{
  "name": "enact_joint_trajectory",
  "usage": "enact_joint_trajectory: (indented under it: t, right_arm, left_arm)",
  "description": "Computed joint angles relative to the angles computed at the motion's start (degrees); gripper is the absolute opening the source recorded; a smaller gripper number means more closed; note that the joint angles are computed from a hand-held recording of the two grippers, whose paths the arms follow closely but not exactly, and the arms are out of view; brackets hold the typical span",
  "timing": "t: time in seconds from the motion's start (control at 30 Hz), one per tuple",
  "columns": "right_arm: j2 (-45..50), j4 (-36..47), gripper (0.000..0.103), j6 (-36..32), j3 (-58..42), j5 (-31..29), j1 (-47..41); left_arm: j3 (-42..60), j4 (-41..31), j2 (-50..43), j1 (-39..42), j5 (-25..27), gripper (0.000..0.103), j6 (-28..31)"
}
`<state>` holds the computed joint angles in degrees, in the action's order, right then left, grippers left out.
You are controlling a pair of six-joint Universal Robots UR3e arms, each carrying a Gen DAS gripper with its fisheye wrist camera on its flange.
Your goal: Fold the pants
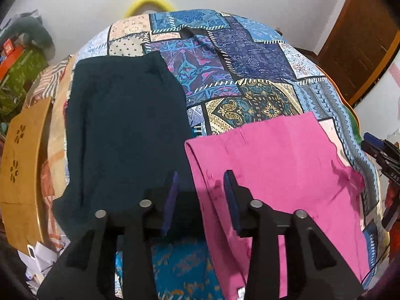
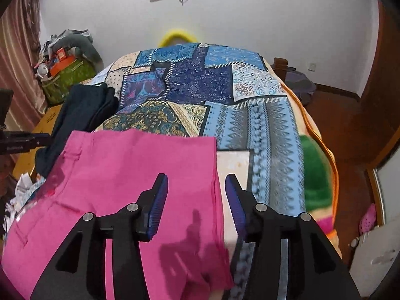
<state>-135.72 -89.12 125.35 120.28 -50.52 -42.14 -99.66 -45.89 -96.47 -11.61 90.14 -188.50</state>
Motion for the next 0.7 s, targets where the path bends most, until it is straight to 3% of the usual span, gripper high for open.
enact_joint_trajectory:
  t: [0.07, 0.23, 0.5, 0.63, 0.7]
  right_arm:
    - [7.09, -12.97, 0.045, 8.05, 1.59, -3.46, 7.20]
    - [22.23, -29.53, 0.045, 19.17, 0.86, -8.21, 17.04]
    - [41.93, -43.52, 0.045, 30.44, -6.33, -14.20, 26.97]
    - [47.05, -47.41, 0.043, 32.52, -6.92, -15.88, 29.28]
    - [47.71, -50.48, 0.030, 32.58, -6.00, -17.31, 30.84]
  left_arm:
    - [1.12, 0.50, -1.91, 0.34, -0.08, 0.040, -0.08]
    - [3.90, 1.90, -7.38, 1.18, -0.65, 0.040, 0.52]
    - [1.72, 7.53, -11.28, 3.84, -3.17, 0.040, -1.67]
    - [1.73, 10.18, -12.16, 2.03, -0.72, 0.024, 0.21]
    - [2.01, 11.14, -12.70, 0.71, 0.81, 0.014, 0.99]
